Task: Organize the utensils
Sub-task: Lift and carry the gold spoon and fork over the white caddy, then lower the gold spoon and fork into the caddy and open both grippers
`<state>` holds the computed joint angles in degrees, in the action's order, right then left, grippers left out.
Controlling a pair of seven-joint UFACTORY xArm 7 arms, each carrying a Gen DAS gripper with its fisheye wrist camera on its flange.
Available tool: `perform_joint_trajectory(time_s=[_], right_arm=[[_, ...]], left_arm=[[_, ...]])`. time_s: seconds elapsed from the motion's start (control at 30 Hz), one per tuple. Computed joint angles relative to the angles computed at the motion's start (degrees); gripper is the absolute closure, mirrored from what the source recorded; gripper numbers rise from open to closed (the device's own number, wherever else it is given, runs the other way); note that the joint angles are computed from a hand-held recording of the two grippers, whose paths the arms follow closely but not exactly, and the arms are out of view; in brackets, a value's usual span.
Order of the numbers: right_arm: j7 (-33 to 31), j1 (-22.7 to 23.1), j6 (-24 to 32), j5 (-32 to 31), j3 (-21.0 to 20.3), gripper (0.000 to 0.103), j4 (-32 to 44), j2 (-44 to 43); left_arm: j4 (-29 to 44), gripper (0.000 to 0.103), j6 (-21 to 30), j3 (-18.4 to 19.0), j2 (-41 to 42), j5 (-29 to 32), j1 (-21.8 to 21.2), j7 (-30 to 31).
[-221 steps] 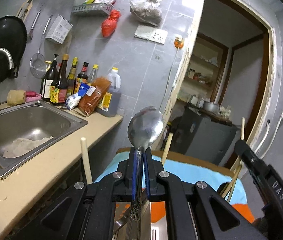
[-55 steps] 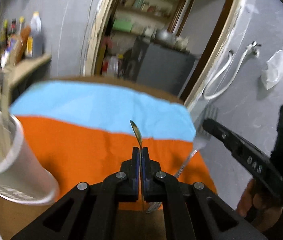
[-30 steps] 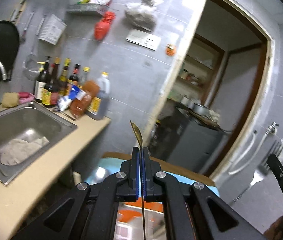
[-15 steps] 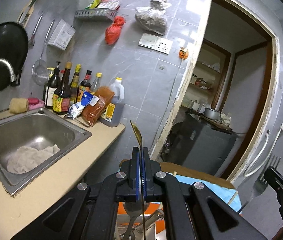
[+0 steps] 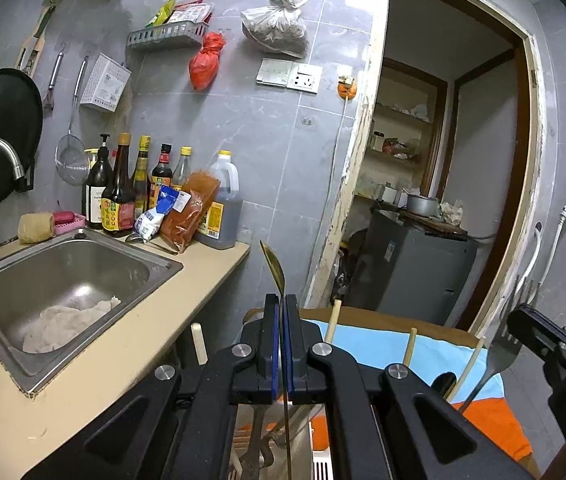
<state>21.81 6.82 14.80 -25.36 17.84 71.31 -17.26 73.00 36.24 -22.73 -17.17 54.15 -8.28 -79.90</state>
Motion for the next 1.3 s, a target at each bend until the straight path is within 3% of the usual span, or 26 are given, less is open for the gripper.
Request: perform_joint_trajectory(time_s=[0.8, 1.1, 1.2, 1.3], right_arm=[[-6.75, 5.05, 1.76, 8.91, -3.68, 0.1, -1.58, 0.52], [-10.31, 7.49, 3.96, 14.66, -5.37, 0.1, -1.44, 1.07], [-10.77, 7.74, 3.8, 15.48, -5.49, 0.1, -1.81, 1.0], [-11.57, 8.34, 4.22, 16.98, -5.9, 0.099, -1.66, 1.01]], left_arm=[[-1.12, 0.1, 1.79, 0.02, -0.76, -4.17, -1.29, 2.46], [-2.15, 0.099, 0.71, 1.94, -1.71, -12.76, -2.16, 7.65], [-2.31, 0.095, 0.18, 2.38, -1.71, -15.78, -2.43, 10.09], [-2.76, 0.08, -0.97, 2.71, -1.89, -18.05, -2.46, 11.63]])
